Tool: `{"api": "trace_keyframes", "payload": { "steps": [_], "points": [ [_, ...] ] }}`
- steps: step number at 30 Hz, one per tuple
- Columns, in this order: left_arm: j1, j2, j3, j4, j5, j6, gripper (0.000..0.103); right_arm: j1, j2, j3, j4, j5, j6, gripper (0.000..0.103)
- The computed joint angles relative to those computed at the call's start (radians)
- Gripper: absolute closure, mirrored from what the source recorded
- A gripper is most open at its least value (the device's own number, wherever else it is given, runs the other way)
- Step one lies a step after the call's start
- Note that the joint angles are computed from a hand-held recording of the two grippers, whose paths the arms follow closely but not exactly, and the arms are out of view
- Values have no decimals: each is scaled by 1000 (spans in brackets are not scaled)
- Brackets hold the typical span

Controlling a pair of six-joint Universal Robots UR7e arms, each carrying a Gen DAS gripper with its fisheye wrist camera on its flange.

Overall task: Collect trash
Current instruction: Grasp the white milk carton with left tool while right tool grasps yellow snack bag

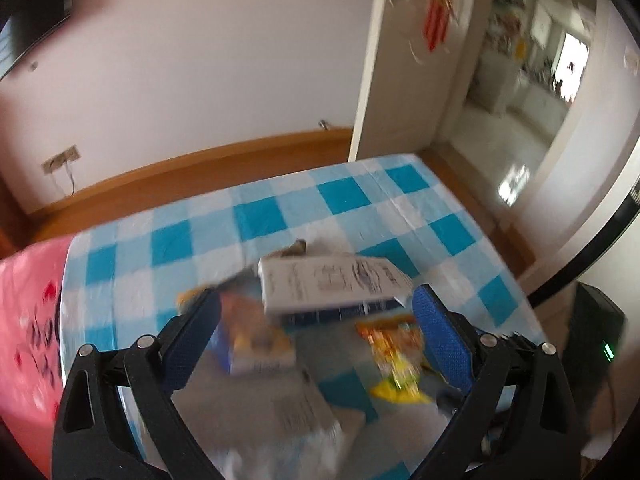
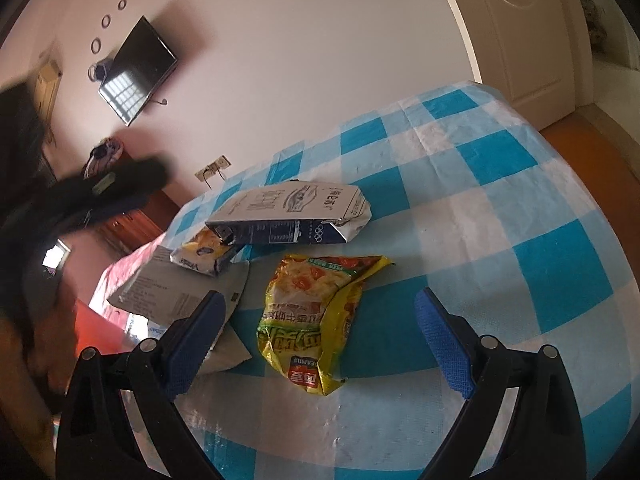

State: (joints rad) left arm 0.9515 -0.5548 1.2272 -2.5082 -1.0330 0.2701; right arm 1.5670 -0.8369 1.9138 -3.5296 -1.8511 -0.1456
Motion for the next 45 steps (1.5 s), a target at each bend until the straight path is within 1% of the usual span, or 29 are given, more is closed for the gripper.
{"api": "trace_keyframes", "payload": {
  "steps": [3, 6, 9, 12, 14, 15, 17, 19, 23, 25, 27, 30, 33, 35, 38, 41, 43, 44, 45],
  "points": [
    [-1, 96, -142, 111, 32, 75, 6, -5, -1, 0, 11, 6, -1, 9],
    [2, 177, -272, 237, 57, 115, 6, -10, -3, 1, 17, 14, 3, 9],
    [7, 240, -360, 286, 80, 163, 6, -15, -6, 2, 22, 22, 6, 9],
    [22, 307, -487, 423, 92, 99, 6, -19, -10, 3, 32, 32, 11, 9],
    [34, 326, -526, 485, 84, 61, 6, -21, -11, 1, 36, 37, 10, 9],
    [40, 321, -522, 490, 66, 51, 6, -22, -11, 1, 38, 39, 8, 9],
    [45, 303, -491, 468, 54, 38, 6, -24, -13, 1, 42, 46, 8, 9],
    [48, 272, -436, 439, 40, 37, 6, -26, -14, 2, 45, 48, 9, 9],
    [47, 209, -327, 403, 27, 36, 6, -19, -10, -6, 57, 20, 1, 9],
    [47, 183, -287, 403, 17, 25, 6, -12, -6, -12, 66, 0, -10, 9],
    [50, 155, -248, 412, 3, 9, 6, -9, -5, -13, 74, -2, -18, 9],
    [49, 125, -191, 419, 17, 8, 7, -2, -5, -14, 80, -20, -37, 9],
    [51, 90, -125, 372, 13, 16, 7, 13, 5, -23, 81, -62, -64, 9],
    [48, 78, -90, 315, 25, 40, 7, 17, 11, -26, 77, -77, -73, 9],
    [41, 78, -68, 260, 54, 80, 7, 20, 15, -29, 76, -88, -83, 9],
    [35, 92, -71, 230, 80, 114, 7, 25, 21, -35, 74, -112, -92, 9],
    [36, 98, -76, 214, 74, 133, 7, 29, 25, -39, 70, -133, -100, 14],
    [36, 101, -78, 208, 77, 139, 9, 35, 31, -44, 64, -160, -110, 19],
    [36, 105, -82, 209, 83, 140, 17, 39, 35, -48, 62, -178, -119, 22]
  ]
}}
